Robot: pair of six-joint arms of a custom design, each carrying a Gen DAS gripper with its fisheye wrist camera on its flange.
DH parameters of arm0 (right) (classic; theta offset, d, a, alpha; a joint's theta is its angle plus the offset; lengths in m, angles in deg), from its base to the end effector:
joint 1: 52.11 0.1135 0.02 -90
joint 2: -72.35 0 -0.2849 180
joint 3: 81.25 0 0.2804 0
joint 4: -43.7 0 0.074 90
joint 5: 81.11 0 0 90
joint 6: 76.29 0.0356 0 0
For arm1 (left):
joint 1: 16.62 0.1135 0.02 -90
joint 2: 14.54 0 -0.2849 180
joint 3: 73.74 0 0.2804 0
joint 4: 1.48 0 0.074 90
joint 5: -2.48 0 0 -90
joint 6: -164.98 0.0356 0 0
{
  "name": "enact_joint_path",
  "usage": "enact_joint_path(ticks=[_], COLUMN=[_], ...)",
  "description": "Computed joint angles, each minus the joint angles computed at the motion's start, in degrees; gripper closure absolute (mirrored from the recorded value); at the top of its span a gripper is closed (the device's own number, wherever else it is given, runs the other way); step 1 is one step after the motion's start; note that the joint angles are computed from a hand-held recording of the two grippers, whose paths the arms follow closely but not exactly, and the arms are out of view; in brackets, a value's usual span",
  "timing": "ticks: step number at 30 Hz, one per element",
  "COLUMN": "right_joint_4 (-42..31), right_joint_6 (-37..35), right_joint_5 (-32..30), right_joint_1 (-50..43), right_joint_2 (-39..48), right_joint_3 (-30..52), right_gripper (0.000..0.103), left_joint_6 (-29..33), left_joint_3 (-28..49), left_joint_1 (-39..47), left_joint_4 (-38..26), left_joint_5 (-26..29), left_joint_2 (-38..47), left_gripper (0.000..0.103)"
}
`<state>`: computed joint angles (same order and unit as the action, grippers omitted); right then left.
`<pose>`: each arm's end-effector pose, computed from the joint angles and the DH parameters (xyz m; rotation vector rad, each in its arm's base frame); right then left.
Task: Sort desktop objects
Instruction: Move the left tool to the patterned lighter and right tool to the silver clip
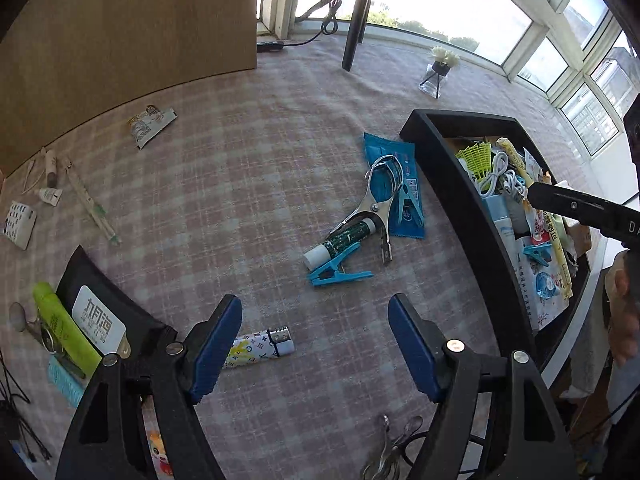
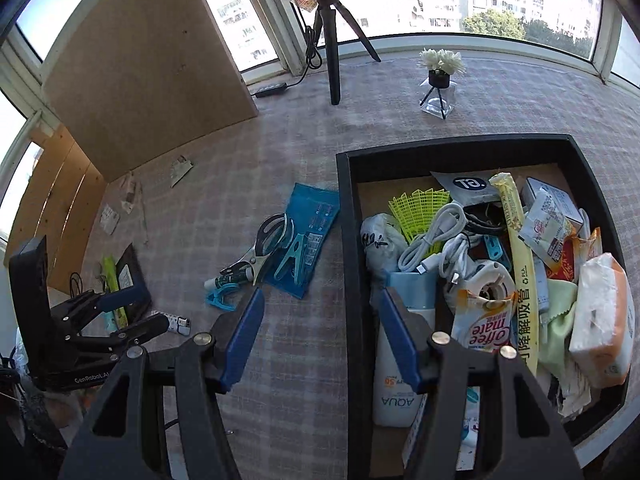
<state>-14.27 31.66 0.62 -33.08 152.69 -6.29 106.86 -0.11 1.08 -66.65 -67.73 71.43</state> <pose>0.2823 0.1028 0.2704 -0.0722 2.7187 0.3907 0.2867 0.0789 0.2328 0.3964 2.7562 -0.3132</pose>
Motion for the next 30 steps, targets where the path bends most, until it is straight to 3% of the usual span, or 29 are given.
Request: enact_joint_path(ticks=[5,10,23,26,30], right_joint_4=[0.15,-1.54,-23.27,-26.52,-26.56], right_joint_6=[3.37,6.34,11.28,15.06,24.66], right_joint_5=[0.19,2.16,19.33,22.76,24.16], right_joint_1=[5.12,9.21,15.49,19.65,26.55], right_joint_2=[4.2,1.41,-8.79,-10.03,-11.96], right_joint_3=[0.98,0.03,18.84,19.47,14.18], right_gripper=[0.056,0.057,0.056,0.056,0.056], left_joint_6=[10.26,15.68,22.52,25.65,29.98], left_joint_3=[0.43,4.45,24.79,26.15,23.34], left_joint_1=[6.03,10.2,9.58,8.98,8.02], left_joint_4=[-0.57,-4.54,-21.05,-23.05,-21.54], left_joint_5=[-2.84,-0.92,10.2,10.6,7.45], left_joint_2=[3.94,8.12,13.29,13.47,12.91], left_gripper=[0.034,0.035,0.035,0.035,0.035])
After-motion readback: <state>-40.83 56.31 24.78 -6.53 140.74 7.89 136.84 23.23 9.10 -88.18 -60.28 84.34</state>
